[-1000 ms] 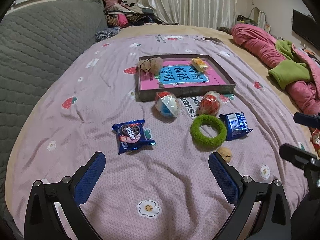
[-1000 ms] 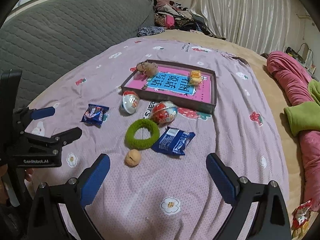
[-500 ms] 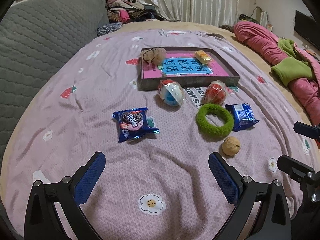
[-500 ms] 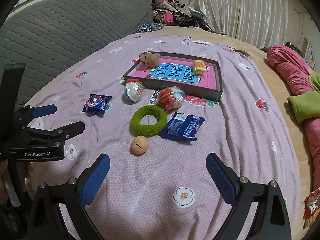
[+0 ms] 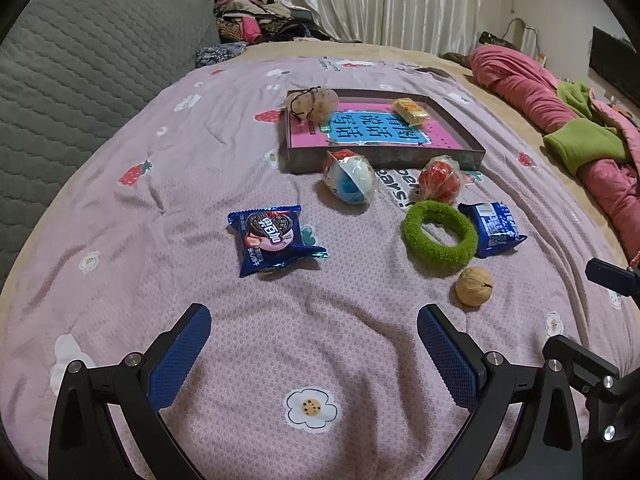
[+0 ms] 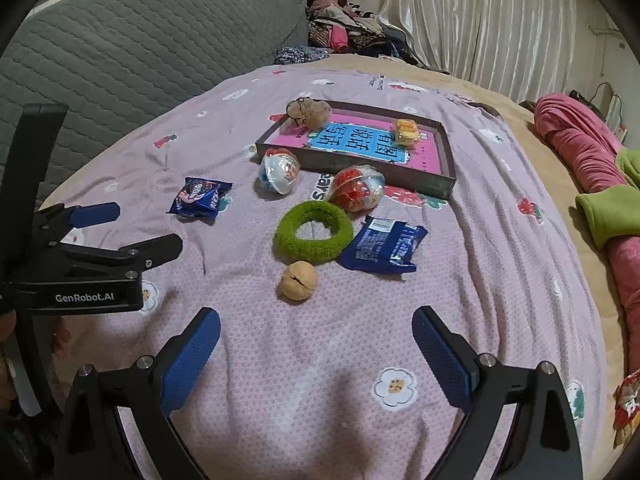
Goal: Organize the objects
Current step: 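Move left tool to blue Oreo packet while right tool moves to walnut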
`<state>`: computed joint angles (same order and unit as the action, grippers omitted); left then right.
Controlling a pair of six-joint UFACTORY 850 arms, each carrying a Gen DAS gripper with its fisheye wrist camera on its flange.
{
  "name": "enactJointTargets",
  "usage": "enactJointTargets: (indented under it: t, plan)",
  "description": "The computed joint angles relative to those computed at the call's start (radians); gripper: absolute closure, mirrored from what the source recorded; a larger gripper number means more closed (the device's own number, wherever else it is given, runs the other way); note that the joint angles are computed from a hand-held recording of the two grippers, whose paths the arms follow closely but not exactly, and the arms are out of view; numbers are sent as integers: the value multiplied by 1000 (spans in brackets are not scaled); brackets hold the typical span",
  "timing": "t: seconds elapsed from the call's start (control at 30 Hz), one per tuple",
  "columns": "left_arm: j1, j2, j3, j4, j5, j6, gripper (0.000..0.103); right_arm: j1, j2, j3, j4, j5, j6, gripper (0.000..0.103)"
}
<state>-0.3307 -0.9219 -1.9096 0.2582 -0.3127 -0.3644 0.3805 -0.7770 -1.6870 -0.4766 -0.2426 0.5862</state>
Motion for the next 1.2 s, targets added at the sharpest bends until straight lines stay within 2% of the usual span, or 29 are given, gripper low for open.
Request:
enactJointTargets:
  t: [0.23, 0.37, 0.67, 0.87, 1.2]
  plan:
    - [7, -8, 1, -27, 15, 22, 0, 11, -18, -14, -16, -3, 25, 6]
    - [11, -14, -3, -60, 20, 51, 0, 15, -26, -20, -79, -7, 88, 6]
    - [16, -47, -43, -112, 19, 111, 0, 9, -54, -49, 1, 0, 41, 6]
    - [21, -68, -71, -146, 17, 138, 0, 14, -74, -72, -61, -18, 101, 6]
    - [27, -128, -160, -197, -12, 180, 0, 9, -112, -118, 20, -32, 31, 7]
